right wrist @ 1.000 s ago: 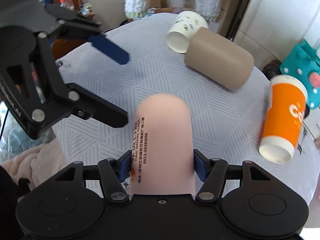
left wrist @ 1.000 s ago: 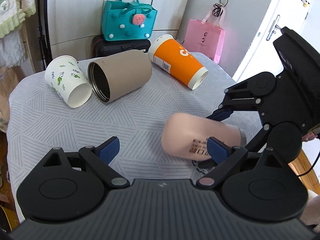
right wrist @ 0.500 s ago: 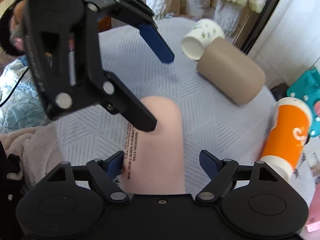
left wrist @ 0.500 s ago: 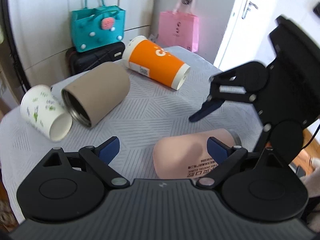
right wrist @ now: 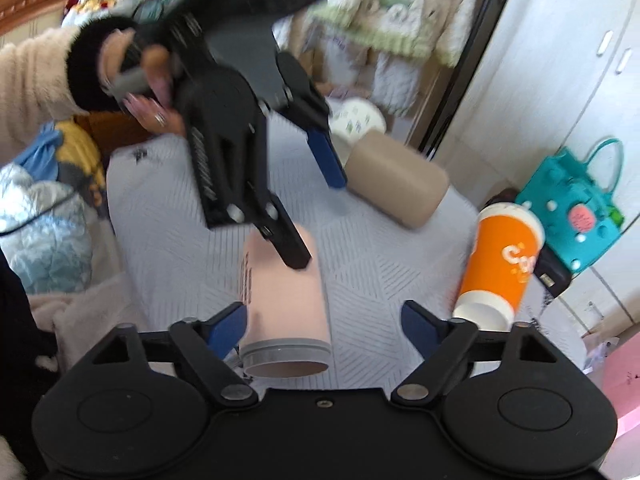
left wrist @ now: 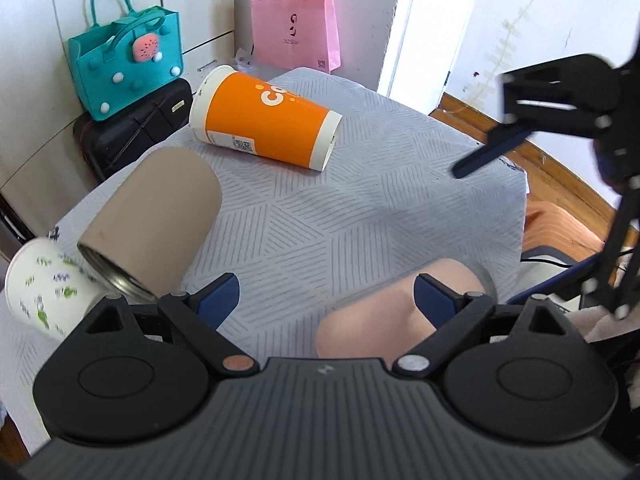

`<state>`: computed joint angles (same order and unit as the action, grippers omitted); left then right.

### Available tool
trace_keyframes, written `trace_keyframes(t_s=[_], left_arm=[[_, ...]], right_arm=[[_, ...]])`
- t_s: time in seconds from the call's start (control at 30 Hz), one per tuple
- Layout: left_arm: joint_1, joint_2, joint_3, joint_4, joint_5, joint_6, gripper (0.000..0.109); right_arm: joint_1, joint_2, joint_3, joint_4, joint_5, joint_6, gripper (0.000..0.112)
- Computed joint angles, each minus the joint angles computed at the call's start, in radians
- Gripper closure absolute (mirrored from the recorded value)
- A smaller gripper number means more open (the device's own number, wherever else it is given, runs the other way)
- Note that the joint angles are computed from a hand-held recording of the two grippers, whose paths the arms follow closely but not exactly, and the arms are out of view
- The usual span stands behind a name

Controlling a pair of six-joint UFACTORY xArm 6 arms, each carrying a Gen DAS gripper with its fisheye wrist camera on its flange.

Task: Flip cup upright
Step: 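Close the left gripper on the pink cup while the right gripper holds it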

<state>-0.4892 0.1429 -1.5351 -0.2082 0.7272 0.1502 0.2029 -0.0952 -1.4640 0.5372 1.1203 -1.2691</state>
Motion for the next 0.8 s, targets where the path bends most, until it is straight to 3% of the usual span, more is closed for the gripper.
trace_keyframes(t_s=[0.13, 0.17, 0.27, 0.33, 0.57, 0.7, 0.8], left_arm=[[0.01, 0.009, -0.003, -0.066, 0.002, 0.022, 0.014], [0.007, 0.007, 0.005, -0.051, -0.007, 0.005, 0.013], [-0.002, -0.004, 0.03, -0.018, -0.029, -0.019, 0.013], [-0.004, -0.011, 0.039, -0.048, -0.031, 0.0, 0.013], [-0.015, -0.011, 0.044, -0.164, -0.008, 0.124, 0.013], [-0.019, -0.005, 0.043, -0.189, 0.036, 0.158, 0.014], [-0.02, -0.002, 0.045, -0.196, 0.056, 0.15, 0.024]], right_arm=[[-0.021, -0.04, 0.012, 0.081, 0.064, 0.049, 0.05], [-0.028, -0.04, 0.003, 0.105, 0.104, 0.063, 0.056], [-0.053, 0.008, -0.068, 0.174, 0.313, 0.144, 0.059], [-0.038, 0.042, -0.088, 0.151, 0.384, 0.259, 0.06], [-0.007, 0.058, 0.032, 0.097, 0.285, 0.529, 0.057], [-0.018, 0.051, 0.058, 0.113, 0.212, 0.561, 0.047], [-0.024, 0.048, 0.051, 0.116, 0.184, 0.563, 0.043]])
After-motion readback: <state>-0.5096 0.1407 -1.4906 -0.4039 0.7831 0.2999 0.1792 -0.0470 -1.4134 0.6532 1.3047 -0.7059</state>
